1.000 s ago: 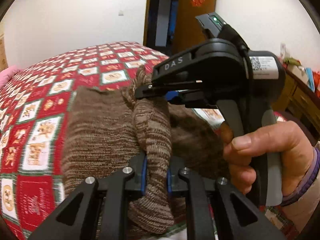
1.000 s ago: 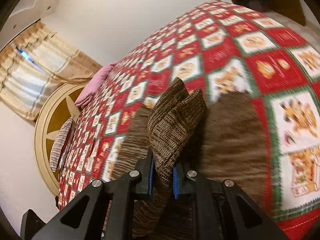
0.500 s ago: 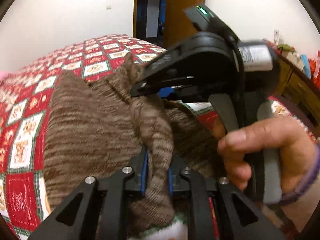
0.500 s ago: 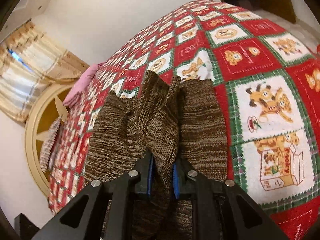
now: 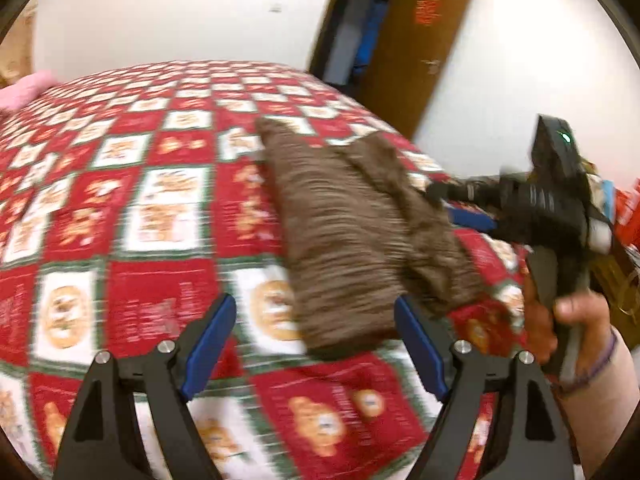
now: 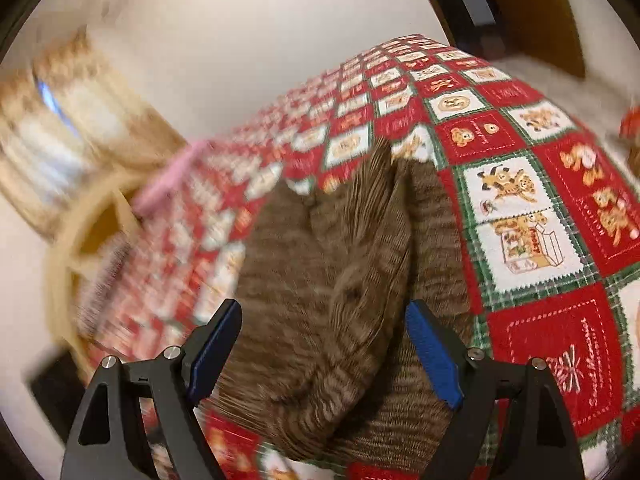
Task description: Fold small clothes
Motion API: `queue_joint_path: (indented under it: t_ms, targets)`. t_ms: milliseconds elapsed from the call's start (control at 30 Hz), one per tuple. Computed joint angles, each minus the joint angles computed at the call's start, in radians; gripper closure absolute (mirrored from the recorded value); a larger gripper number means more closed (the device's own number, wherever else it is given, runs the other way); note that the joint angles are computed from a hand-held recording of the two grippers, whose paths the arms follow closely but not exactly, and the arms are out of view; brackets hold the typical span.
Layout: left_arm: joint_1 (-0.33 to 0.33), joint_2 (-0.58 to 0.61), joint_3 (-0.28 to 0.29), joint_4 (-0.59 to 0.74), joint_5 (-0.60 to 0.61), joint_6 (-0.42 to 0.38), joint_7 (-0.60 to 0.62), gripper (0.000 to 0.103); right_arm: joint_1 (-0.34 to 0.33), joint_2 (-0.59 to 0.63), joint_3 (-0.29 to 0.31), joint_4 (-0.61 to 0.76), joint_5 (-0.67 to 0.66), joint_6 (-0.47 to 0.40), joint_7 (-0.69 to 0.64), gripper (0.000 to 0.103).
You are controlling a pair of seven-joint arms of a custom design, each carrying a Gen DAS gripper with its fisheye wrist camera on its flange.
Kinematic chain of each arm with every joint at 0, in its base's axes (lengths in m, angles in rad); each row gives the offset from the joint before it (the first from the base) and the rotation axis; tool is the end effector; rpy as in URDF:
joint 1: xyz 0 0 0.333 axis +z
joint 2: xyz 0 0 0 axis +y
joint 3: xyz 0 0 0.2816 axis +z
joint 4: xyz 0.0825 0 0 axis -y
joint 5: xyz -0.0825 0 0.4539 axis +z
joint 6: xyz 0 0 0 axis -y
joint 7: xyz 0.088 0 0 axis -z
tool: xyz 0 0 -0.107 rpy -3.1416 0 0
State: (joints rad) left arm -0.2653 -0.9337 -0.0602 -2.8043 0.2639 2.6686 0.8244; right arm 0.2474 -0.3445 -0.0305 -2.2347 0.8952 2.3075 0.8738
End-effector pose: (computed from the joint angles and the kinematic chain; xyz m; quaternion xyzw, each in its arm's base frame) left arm 0.3951 -0.1392 0.4980 -0.7203 0.5655 -0.3378 0.2175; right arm 0.5491 0.1363 0.5068 -0.7628 0.4905 0.0380 0.4197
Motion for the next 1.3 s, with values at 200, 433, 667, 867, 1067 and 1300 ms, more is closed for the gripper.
queue_joint_path:
  t_ms: [200,433,667,867,1067,1300]
  targets:
    - [0.007,-0.037,0.025,-0.025,-0.021,0.006,-0.028,0.019,-0.013,-0.013,0.097,-0.069,-0.283,0.137,0.126,0.066]
    - [0.039,0.070,0.011,0.058,-0.004,0.019,-0.016,0.019,-0.010,0.048,-0.024,0.022,-0.118,-0.080,0.072,0.090]
    - [-0.020,0.190,0.077,0.135,-0.081,0.075,0.069,0.019,-0.090,0.075,-0.069,0.016,0.012,-0.211,0.027,0.090]
    - [0.032,0.278,0.044,0.205,-0.068,0.091,0.074,0.019,-0.143,-0.044,0.001,-0.048,-0.113,-0.025,0.104,0.070]
    - [0.137,0.455,-0.046,0.380,0.024,0.047,-0.024,0.019,-0.054,0.066,0.024,0.099,-0.159,0.090,-0.012,0.020]
    - [0.197,0.600,-0.088,0.507,0.145,-0.078,-0.124,0.018,-0.046,0.413,0.058,0.443,-0.266,-0.023,0.097,0.093]
